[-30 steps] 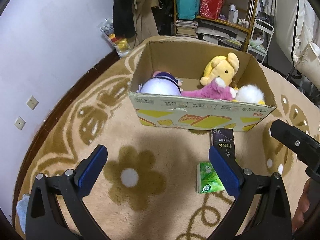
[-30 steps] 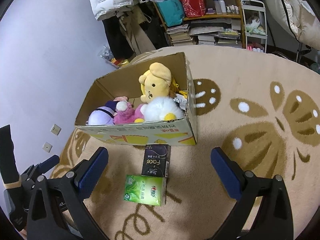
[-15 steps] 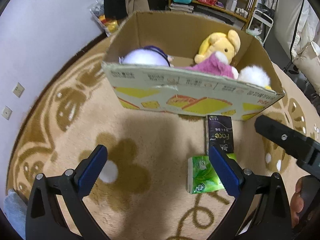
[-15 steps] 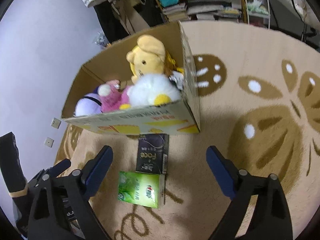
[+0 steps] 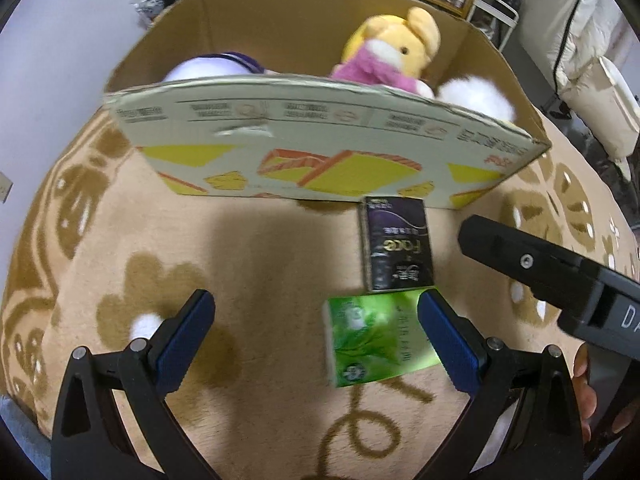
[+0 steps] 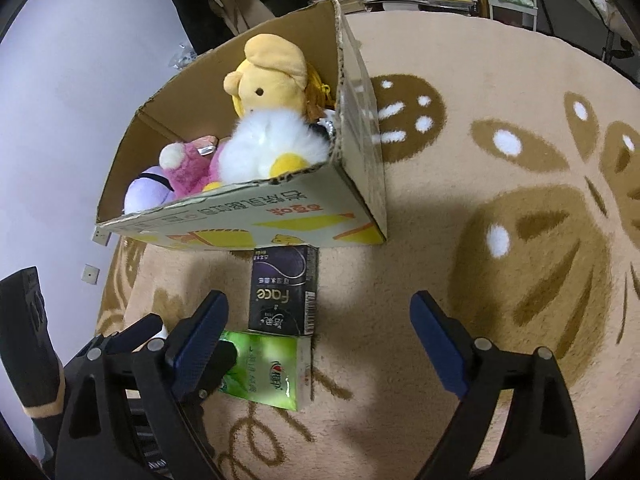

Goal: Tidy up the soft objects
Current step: 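Move both tools back toward the green tissue pack and black Face box, then grasp the green tissue pack with the left tool while the right tool grasps the black Face box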

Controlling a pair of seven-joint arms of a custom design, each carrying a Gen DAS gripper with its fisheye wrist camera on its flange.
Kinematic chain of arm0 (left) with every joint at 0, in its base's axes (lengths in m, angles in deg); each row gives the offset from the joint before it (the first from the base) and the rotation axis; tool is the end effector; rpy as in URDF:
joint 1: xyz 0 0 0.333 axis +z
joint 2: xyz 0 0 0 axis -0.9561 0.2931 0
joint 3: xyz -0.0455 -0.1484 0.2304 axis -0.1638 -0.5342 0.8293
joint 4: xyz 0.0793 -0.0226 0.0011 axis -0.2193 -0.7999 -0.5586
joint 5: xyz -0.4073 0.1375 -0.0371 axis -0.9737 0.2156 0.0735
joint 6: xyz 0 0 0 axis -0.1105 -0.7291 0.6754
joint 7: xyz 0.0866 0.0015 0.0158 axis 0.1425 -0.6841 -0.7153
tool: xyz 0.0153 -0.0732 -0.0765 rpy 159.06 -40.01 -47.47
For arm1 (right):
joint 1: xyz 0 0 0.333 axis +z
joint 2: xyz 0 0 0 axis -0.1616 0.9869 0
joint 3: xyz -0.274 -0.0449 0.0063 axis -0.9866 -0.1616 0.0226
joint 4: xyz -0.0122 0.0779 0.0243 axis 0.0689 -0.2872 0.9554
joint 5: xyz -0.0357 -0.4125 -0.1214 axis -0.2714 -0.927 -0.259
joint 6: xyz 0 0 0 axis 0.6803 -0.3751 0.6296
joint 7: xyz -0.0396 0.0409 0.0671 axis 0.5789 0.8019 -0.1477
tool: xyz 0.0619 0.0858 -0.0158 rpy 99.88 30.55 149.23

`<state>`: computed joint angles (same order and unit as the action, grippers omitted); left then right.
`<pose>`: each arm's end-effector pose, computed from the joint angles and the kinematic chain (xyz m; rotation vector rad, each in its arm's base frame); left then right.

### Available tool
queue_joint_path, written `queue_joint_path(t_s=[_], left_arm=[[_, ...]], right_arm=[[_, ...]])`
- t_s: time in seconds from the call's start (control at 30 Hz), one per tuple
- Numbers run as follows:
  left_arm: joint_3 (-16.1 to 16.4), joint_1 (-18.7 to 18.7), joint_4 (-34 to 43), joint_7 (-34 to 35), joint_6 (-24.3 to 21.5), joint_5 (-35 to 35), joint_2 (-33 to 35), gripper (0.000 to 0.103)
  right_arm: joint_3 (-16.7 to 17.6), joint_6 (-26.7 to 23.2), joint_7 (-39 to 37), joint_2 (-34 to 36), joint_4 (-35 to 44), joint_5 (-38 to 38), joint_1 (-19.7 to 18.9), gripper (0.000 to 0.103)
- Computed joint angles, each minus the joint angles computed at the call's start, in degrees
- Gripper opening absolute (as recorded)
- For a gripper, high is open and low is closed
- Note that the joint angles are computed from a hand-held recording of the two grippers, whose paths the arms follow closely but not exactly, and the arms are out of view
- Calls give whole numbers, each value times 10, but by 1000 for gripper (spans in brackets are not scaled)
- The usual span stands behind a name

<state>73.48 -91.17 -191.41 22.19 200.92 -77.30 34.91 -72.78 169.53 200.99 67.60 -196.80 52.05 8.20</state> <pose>0.5325 -0.3496 0.4890 -1.7605 2.3877 -0.5565 0.5070 0.1614 0.5039 -1.5241 2.1203 -0.0456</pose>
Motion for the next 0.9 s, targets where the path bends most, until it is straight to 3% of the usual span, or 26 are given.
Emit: queue_joint_path(t_s=[0.2,0.5,0.8,0.9], left_arm=[[-3,-4,14,40,-5,-51,23,101],[-4,-11,32,60,-19,-72,49,101],[-6,-26,43,49,-30,-49,67,101],[-5,-31,48,36,-33,-28,72,96]], right_arm=[[0,-9,4,2,4,-8,-5,97],[0,-18,0,14,8,-4,-6,97],[4,-34,-12,39,22,1,-4,97],[3,-32,-20,48,26,13,-3,97]])
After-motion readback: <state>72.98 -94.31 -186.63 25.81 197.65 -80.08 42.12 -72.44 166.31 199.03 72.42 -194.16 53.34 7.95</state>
